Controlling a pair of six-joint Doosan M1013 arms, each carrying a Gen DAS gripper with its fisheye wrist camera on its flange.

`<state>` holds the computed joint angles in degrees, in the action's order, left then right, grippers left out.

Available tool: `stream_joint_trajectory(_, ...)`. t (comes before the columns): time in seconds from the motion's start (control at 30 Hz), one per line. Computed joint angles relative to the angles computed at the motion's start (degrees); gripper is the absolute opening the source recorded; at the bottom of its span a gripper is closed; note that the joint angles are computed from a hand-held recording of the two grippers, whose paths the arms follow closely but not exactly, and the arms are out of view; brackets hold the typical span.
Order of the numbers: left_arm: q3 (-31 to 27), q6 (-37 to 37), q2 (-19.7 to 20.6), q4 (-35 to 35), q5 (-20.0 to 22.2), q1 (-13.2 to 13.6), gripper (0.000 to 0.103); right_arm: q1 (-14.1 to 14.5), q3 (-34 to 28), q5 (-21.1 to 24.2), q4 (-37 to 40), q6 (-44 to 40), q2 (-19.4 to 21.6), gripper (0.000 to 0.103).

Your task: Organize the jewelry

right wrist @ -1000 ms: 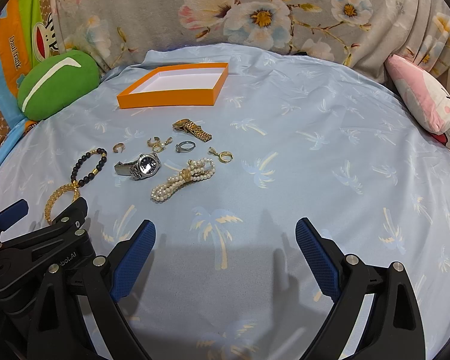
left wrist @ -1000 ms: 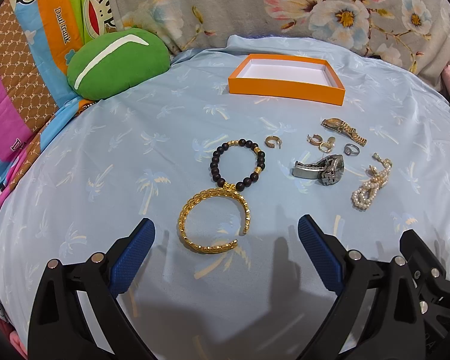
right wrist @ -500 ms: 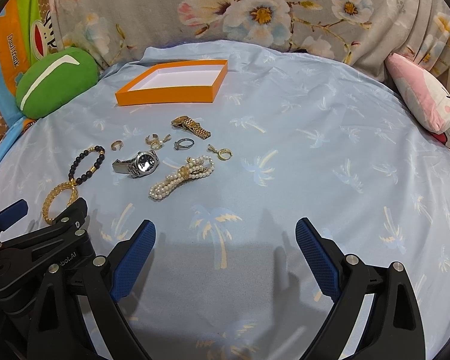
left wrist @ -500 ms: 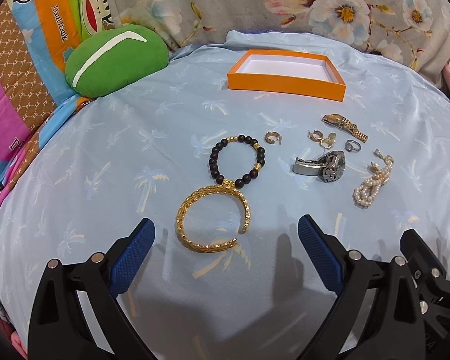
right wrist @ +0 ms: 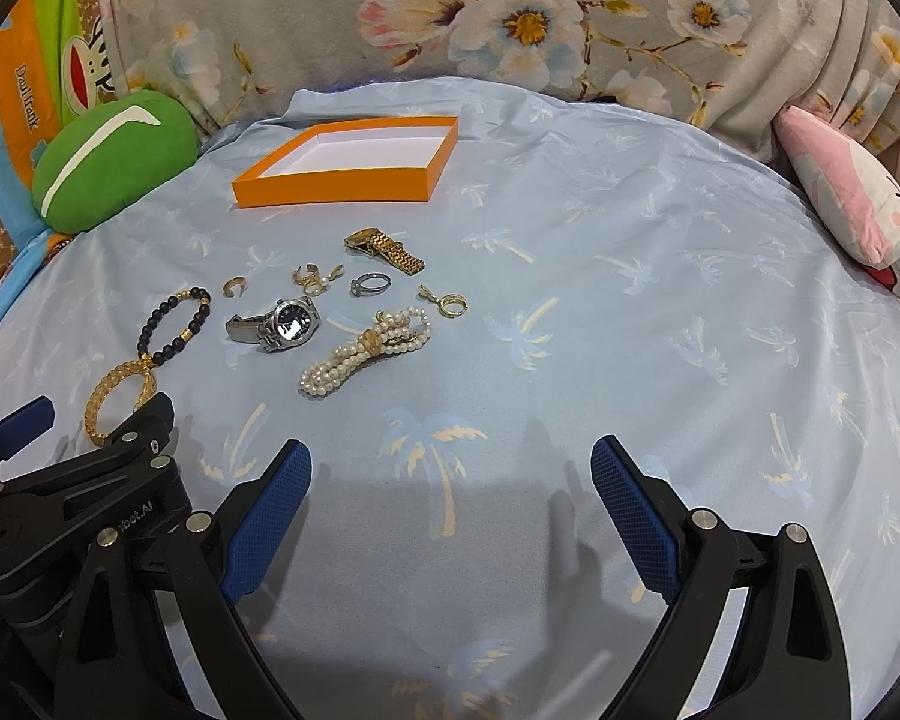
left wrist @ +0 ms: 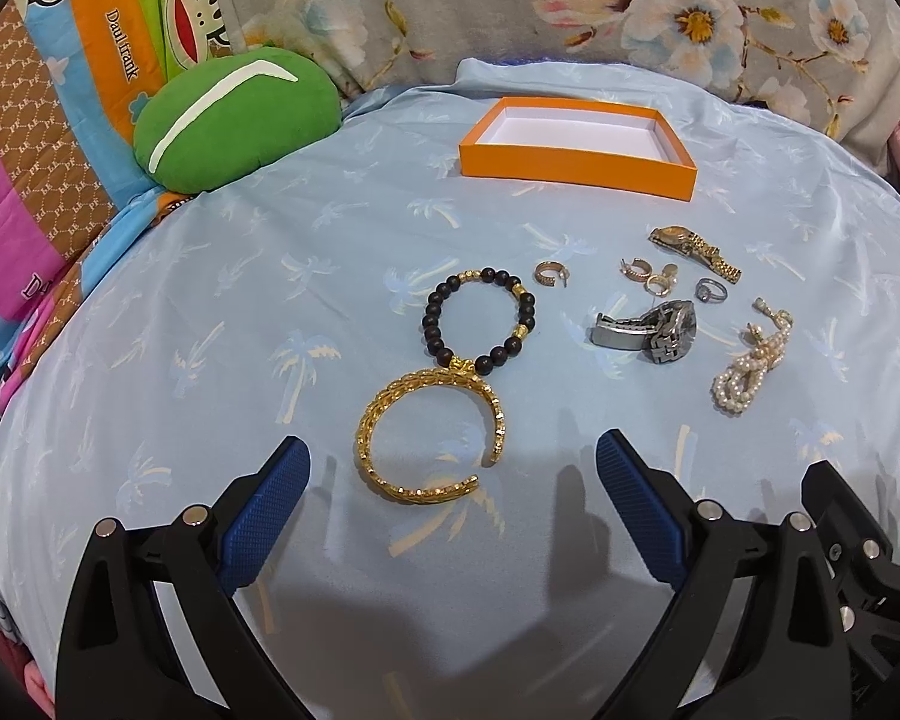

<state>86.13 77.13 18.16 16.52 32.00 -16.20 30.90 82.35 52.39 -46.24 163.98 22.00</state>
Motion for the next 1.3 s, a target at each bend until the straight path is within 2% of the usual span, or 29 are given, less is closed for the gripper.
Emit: stream_joint_trajectory(1.3, -0.9, 1.36, -0.19, -2.18, 1.43, 0.11, 0.094, -0.26, -0.67, 0.36, 1.6, -1.42, -0.03, 0.093)
